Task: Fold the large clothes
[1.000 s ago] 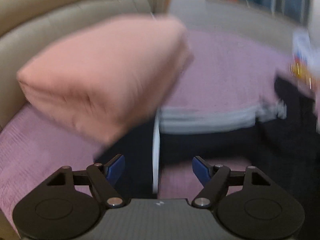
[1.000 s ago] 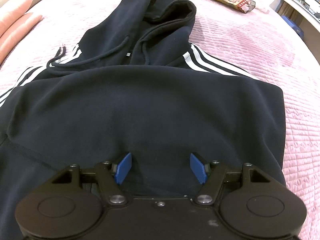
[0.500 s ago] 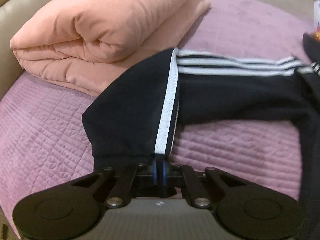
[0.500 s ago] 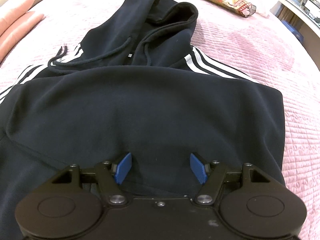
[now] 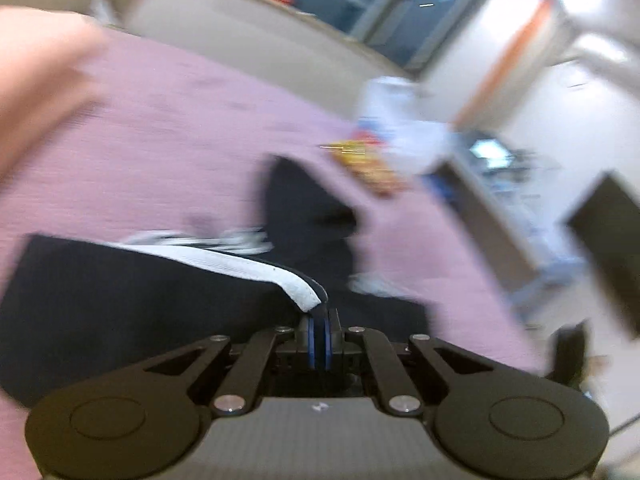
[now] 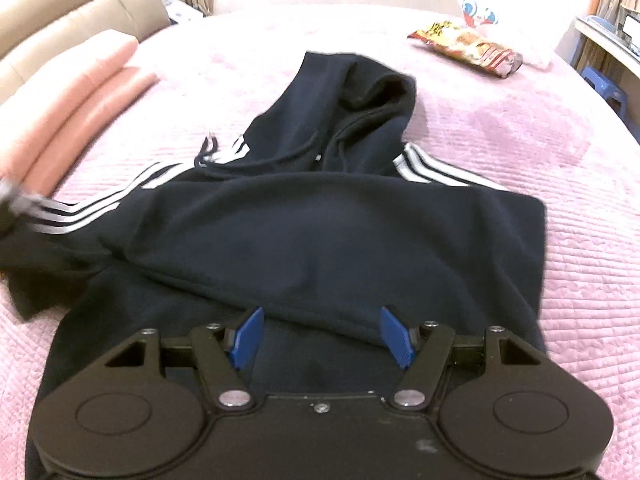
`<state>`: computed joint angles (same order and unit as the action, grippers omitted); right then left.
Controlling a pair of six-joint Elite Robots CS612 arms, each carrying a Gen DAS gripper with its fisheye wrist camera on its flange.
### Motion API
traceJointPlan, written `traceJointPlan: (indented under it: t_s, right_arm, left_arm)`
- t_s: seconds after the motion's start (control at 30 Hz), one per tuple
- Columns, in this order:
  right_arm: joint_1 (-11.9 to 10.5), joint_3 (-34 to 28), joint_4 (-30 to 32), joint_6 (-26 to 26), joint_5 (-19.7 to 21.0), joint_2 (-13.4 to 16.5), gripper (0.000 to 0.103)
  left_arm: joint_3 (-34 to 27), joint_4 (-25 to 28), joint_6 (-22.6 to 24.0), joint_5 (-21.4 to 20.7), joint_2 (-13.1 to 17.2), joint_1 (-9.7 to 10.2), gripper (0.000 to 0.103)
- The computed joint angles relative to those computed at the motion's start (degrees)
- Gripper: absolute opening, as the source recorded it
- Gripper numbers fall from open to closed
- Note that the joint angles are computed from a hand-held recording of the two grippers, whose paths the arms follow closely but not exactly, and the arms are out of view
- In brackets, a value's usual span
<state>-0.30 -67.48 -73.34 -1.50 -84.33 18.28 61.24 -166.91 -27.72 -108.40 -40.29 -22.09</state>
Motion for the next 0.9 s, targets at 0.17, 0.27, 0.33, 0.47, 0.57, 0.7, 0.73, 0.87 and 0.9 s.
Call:
traceJointPlan:
  t_s: [0.17,0.27,0.33,0.47,0.57,0.7,0.73,0.87,0.9]
  right_arm:
    - [-1.32,-2.85,0.70,4.62,-4.42,0.74,0.078]
    - [-2.49,-3.26,3.26,8.37,-4.42,0.95,0.078]
    - [-3.00,-3.43,4.25,10.05,-3.83,1.27,0.078]
    - [-3.75,-4.00,3.70,11.38,0.08,2.12,0.078]
    - [-4.17,-3.23,-0.18,11.40,3.28,2.61,0.078]
    - [-4.25,3.11,-3.28,9.37,6.03,0.84,0.078]
    - [-4.32,4.24,-3.88,9.92,6.79,0.69,0.078]
    - [-4.73,8.31,-2.84,13.56,9.75,-0.11,0.076]
    - [-4.73,8.36,-2.53,13.73,10.32,-0.01,0.059]
  left_arm:
    - [-15.77,1.05,-3.57,-12.23,9.67,-2.05,0.020]
    - [-19.58,6.39,-6.30,-14.42,12.46,-2.21,0.065]
    - [-16.92,7.01,-8.97,-13.57,11.77,-1.91,0.070]
    - [-11.04,7.52,-11.57,-12.18,9.62,-0.40,0.071]
    - [-7.85,11.72,-10.26,-8.18,7.39,0.63,0.071]
    - [-6.12,12.02,-13.28,-5.02,6.32,1.36,0.071]
    - [-6.67,12.41,-13.61,-4.44,6.26,1.42,0.071]
    - [-6.98,11.39,-12.44,-2.66,6.16,1.34,0.070]
    - [-7.19,11.36,-11.76,-2.57,6.22,1.33,0.070]
